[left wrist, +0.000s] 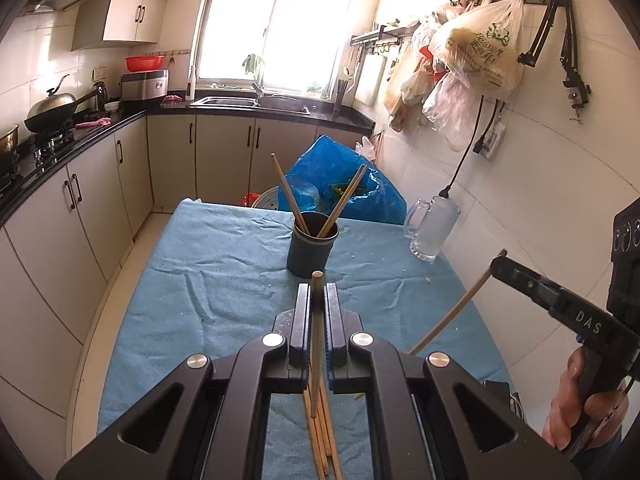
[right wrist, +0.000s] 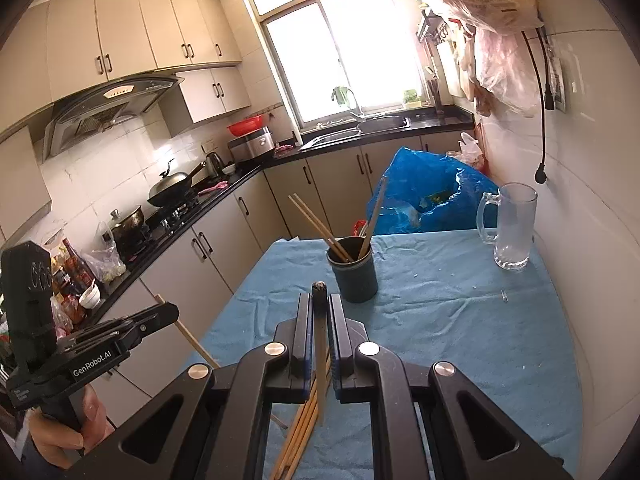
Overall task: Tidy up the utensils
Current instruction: 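Carry both held chopsticks upright to the black holder cup, then lower both chopsticks into the cup and open both grippers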
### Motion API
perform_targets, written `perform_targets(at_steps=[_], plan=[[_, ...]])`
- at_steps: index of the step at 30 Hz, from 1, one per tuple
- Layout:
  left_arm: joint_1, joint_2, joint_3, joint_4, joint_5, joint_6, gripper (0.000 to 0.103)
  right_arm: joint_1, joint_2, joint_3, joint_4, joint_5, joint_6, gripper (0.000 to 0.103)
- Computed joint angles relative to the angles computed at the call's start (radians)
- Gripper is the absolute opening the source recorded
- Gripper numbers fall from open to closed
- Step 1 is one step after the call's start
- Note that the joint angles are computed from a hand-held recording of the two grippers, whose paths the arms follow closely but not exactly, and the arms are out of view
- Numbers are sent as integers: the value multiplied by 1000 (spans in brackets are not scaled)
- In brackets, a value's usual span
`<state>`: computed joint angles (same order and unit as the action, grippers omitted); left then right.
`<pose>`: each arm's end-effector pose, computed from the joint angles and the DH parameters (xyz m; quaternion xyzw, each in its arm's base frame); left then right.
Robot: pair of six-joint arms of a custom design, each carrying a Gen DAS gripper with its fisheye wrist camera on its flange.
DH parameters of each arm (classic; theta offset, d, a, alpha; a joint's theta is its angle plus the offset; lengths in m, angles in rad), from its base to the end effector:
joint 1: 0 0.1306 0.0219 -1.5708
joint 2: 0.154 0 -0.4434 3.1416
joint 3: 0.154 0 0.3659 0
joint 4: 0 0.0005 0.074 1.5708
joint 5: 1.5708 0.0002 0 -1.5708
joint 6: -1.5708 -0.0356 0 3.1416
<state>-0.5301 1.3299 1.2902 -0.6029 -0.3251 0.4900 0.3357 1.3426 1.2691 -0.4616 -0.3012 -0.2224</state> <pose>0.3809 -0.2106 0.4931 -0.0547 0.8837 -0.0894 0.4561 0.4185 0.1567 0.4907 -0.1228 0.8535 0.2601 0.4346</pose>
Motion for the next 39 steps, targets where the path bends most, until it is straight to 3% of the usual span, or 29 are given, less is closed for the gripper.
perform_targets(at_steps=[11, 25, 34, 39], plan=[[32, 63, 138, -57, 12, -52, 5, -2, 65, 140, -55, 17, 8, 8], [159, 270, 493, -138, 65, -139, 5, 8, 293, 537, -163, 96, 27, 8], [204, 423, 682, -103, 79, -133, 5, -3, 480, 796, -236, 124, 14, 8], [217, 486, 706, -88, 115, -99, 5, -4, 549, 856, -256, 125, 11, 8]])
